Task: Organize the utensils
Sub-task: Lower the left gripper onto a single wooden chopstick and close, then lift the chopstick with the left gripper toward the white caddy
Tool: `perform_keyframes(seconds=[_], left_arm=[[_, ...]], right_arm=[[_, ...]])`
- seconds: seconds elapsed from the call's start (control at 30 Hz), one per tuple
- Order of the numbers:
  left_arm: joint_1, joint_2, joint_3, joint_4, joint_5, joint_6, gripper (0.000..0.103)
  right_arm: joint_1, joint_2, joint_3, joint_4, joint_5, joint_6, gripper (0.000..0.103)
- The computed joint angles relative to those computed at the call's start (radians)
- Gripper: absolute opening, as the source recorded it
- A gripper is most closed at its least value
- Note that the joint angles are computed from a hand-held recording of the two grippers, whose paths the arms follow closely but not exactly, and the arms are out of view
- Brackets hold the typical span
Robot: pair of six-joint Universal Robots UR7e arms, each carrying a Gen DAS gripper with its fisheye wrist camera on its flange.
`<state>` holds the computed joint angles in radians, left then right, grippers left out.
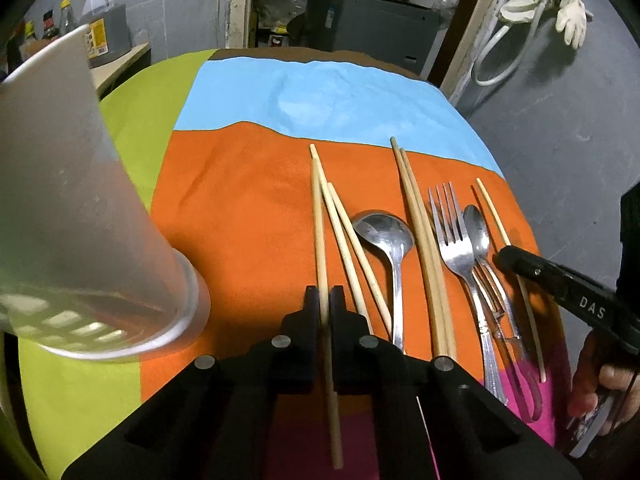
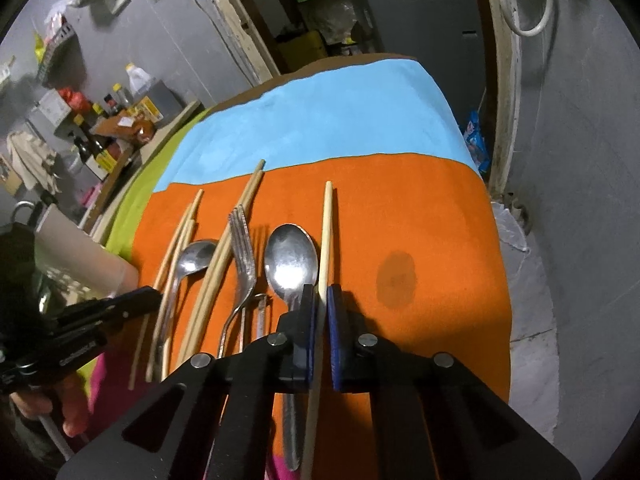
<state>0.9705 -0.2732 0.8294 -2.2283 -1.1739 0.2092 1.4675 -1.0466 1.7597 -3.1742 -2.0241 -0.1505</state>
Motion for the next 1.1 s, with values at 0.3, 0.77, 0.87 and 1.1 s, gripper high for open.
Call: perform_keyframes(seconds=[0.3, 0.77, 0.87, 1.1], left_arm=[[-0.001, -0.102, 0.193, -0.17, -0.069, 0.016, 0.002], [0.002, -0.132, 0.241, -0.149, -0.068, -0.022, 0.002], [0.005, -0.129, 0.228, -0.118, -0.06, -0.028, 0.002], [0.009, -0.089, 0.14, -0.009, -0.051, -0.025, 0.003]], right_arm=[[0.014, -0.028, 0.086, -0.155, 0.051, -0.023, 0.004], [0.013, 0.0, 0.026, -0.022, -0.022, 0.019, 0.01], [0.017, 0.015, 0.0, 0.006, -0.05, 0.011, 0.01], [0.029, 0.043, -0.063, 0.084, -0.109, -0.054, 0.013]])
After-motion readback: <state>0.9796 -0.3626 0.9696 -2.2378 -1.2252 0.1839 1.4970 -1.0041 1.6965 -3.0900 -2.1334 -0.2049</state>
